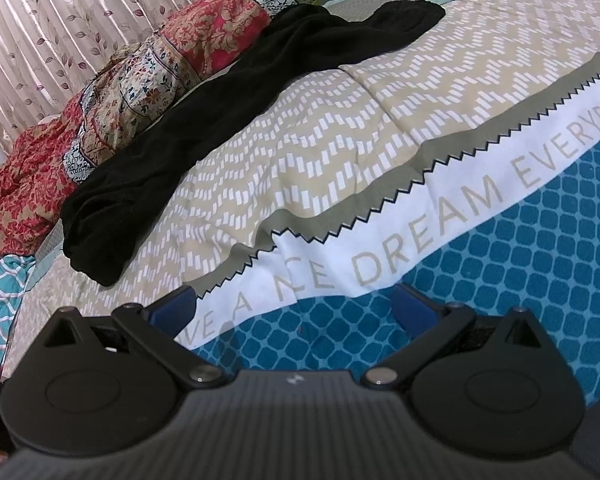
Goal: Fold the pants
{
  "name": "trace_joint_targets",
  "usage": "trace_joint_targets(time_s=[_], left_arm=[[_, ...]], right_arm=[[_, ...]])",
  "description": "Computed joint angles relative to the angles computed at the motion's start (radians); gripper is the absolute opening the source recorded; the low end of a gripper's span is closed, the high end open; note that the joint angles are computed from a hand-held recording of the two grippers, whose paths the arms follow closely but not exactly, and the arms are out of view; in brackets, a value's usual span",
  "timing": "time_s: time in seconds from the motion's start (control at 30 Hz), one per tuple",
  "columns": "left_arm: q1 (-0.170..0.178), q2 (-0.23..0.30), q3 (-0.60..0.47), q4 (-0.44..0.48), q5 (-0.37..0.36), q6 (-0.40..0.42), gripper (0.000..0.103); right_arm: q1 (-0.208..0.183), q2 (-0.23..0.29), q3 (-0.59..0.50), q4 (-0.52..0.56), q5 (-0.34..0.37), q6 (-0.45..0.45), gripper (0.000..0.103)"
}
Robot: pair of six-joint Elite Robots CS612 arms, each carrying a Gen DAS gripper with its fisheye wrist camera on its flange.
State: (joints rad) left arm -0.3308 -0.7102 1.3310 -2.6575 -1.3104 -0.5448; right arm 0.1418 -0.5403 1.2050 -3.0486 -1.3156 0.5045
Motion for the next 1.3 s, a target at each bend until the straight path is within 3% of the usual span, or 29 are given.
trace_joint_targets(time_s=[1.3], left_arm=[[-0.001, 0.000, 0.006, -0.014, 0.003, -0.011, 0.103]], right_arm=[[0.004, 0.009, -0.001, -0.035, -0.024, -0.011, 0.103]])
